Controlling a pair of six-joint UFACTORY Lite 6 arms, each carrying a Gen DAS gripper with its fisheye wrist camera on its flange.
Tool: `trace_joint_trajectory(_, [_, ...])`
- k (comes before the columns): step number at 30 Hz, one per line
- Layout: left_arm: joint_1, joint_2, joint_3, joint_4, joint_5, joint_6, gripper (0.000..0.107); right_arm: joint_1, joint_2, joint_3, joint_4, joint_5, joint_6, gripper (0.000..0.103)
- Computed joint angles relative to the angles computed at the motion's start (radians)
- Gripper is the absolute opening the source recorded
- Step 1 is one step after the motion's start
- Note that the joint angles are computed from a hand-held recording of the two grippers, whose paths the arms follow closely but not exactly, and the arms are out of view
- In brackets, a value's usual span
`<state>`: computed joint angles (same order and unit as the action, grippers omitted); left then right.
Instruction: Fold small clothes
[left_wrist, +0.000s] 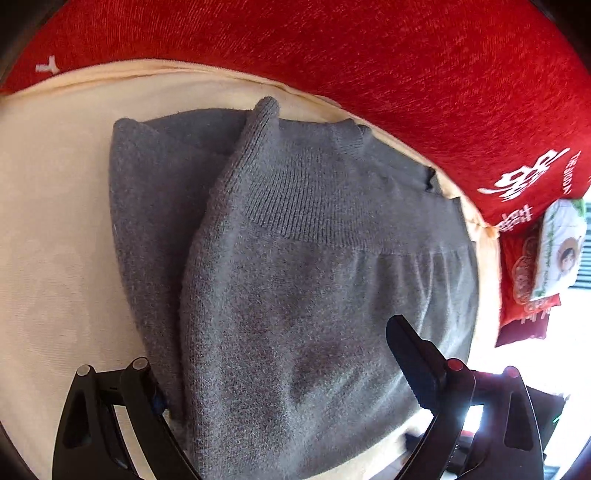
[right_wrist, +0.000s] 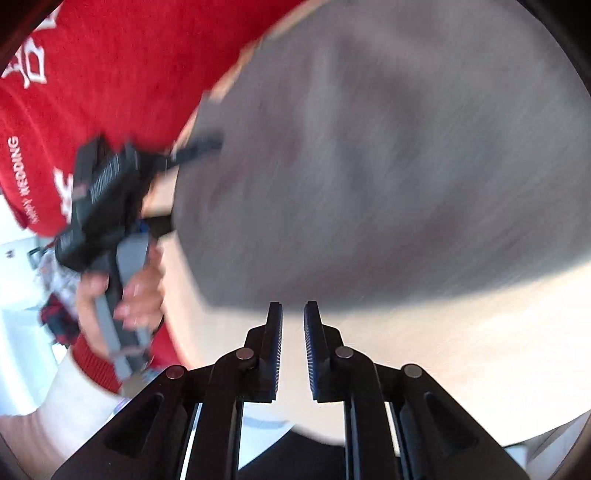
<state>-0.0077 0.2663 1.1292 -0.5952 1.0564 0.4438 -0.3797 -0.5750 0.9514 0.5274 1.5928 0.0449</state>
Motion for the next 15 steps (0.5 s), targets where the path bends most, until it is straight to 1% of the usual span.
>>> trace_joint_trajectory(1, [-0.021,-0.008,0.000,0.033,-0.017,-0.023,0.087,0.025,0.026,0.037,-0.058,-0.030,0.001,0.008])
trace_joint_trajectory(2, [-0.050,-0.019,-0.002,0.091,-0.040,-0.063,0.082,0.044,0.047,0.060,-0.110,-0.055,-0.009,0.006])
trace_joint_trajectory(4, [-0.108,-0.036,-0.004,0.182,-0.081,-0.134,0.062,0.081,0.087,0.071,-0.170,-0.092,-0.018,0.006])
trace_joint_trajectory(5, [-0.111,-0.046,-0.009,0.194,-0.088,-0.133,0.057,0.101,0.096,0.052,-0.195,-0.106,-0.029,0.006])
trace_joint_trajectory(7, [-0.125,-0.065,-0.014,0.190,-0.105,-0.141,0.030,0.147,0.093,-0.020,-0.228,-0.133,-0.049,0.005])
trace_joint_trajectory(8, [-0.126,-0.069,-0.011,0.190,-0.107,-0.145,0.024,0.128,0.076,-0.036,-0.228,-0.145,-0.079,0.004])
trace_joint_trajectory(9, [-0.120,-0.074,-0.007,0.178,-0.102,-0.141,0.021,0.141,0.078,-0.028,-0.234,-0.152,-0.080,0.004])
trace_joint_trajectory(11, [-0.110,-0.098,-0.009,0.151,-0.092,-0.137,0.020,0.164,0.073,-0.019,-0.233,-0.150,-0.071,0.004])
trace_joint_trajectory(15, [-0.140,-0.168,0.010,0.110,-0.067,-0.185,0.019,0.003,0.078,-0.028,-0.158,-0.096,-0.177,0.004])
